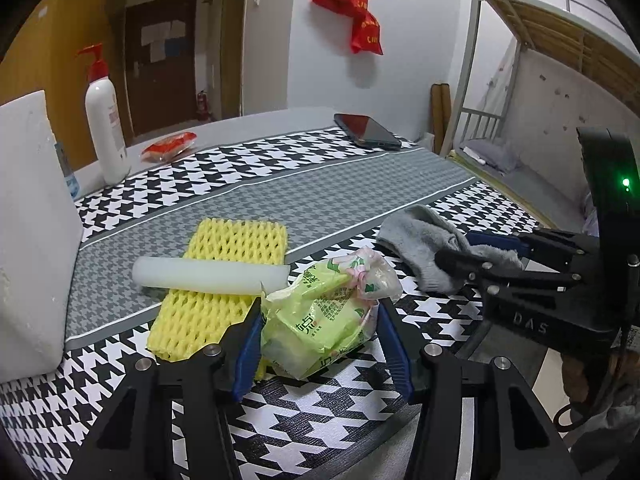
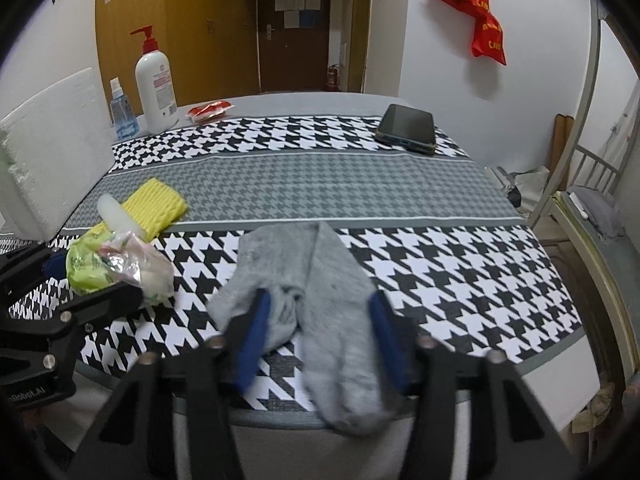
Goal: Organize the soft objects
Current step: 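Grasp the green wet-wipes pack with the left tool while the right tool holds the sock, then lift the green pack with the left tool while the right tool holds the sock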
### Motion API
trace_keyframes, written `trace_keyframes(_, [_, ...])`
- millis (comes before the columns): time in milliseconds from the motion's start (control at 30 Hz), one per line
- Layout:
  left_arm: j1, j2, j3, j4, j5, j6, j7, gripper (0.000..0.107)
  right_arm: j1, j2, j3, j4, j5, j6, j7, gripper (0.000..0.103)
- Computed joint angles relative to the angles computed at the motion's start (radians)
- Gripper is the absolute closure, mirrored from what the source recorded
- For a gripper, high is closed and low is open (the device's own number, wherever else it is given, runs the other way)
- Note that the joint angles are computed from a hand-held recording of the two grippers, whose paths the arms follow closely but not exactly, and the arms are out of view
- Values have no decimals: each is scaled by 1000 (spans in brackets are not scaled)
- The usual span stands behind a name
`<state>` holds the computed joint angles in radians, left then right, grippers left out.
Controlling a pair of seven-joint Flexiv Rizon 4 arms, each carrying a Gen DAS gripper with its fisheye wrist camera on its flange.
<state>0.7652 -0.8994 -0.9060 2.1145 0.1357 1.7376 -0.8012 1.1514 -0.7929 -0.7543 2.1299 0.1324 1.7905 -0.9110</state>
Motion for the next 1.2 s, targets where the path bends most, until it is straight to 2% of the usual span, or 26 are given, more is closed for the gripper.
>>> trace_keyframes(33, [3,-2,-3,1,1,0,0,52,3,1,-3,2,1,-3,1,64])
trace_keyframes(100, [5,-4,-6,1,2,0,0,52,7,2,-7,3,0,-3,1,76])
trace_keyframes(200, [14,-9,-15,4,9,2,4,52,1,11,3,11,1,10,-7,81])
trace_keyframes(300, [30,-16,-32,11,16,7,5,52,-8,28,19,20,7,22,-18,82])
trace_keyframes(600, [84,-20,-81,35,40,27,-6,52,34,52,-16,48,54,43,-35,82])
trace_keyframes(1200, [146,10,-117,52,112,87,-83,52,111,70,-82,48,110,77,-84,81])
